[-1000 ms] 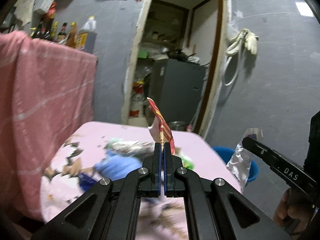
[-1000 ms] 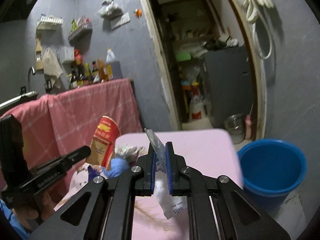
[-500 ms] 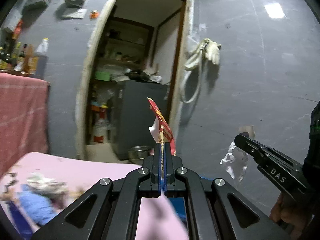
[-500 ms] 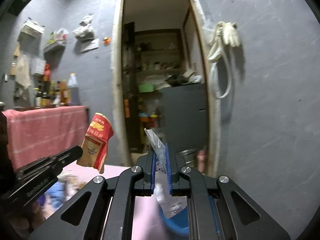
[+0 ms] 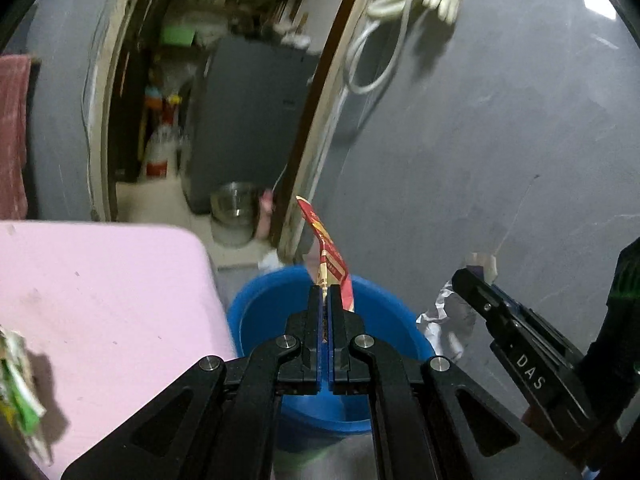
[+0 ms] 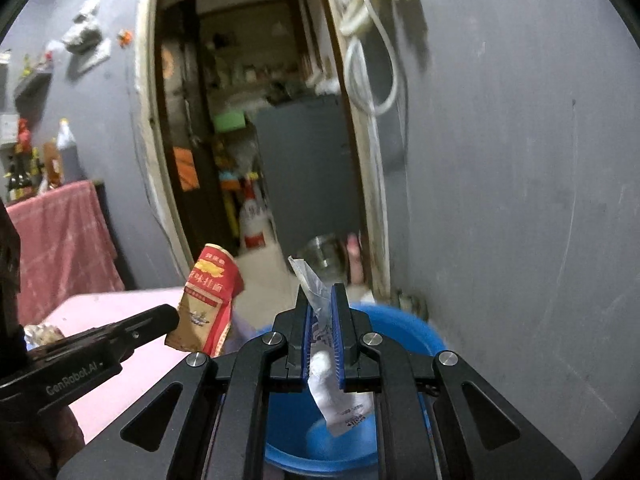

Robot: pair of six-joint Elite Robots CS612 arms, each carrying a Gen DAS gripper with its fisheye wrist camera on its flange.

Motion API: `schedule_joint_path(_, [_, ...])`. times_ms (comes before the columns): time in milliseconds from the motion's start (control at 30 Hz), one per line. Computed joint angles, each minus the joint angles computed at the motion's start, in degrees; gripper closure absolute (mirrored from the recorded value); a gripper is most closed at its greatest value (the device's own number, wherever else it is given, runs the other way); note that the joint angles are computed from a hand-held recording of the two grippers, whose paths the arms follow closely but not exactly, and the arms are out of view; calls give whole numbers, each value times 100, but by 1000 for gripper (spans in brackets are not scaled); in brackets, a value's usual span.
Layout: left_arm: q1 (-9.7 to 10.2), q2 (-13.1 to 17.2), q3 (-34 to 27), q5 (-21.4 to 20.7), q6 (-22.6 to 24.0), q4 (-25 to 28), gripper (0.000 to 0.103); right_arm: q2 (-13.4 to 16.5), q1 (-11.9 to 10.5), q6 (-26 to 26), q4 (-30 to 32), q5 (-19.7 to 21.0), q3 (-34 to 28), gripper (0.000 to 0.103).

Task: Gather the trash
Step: 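Carry both wrappers to the blue bucket and open both tools, then move both open tools back over the trash on the table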

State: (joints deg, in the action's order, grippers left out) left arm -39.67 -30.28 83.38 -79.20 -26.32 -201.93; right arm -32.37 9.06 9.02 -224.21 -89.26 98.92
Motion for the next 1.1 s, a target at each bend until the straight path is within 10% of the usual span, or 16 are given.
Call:
schedule_joint_path(400, [69,193,-450,-374,-304,1322,103,47,-130,225,984,270,-153,93])
schedule_joint_path(533, [107,196,-429,-443,-447,1445,101,30,-145,285,1127,336,-202,76])
schedule_joint_path(833, [64,-60,103,-130,-585,634,70,-64,-101,312,768,266,-127,69])
schedule_joint_path(1100, [-31,-410,809,790,-237,-491,53,-223,108,210,-332,9,75,38])
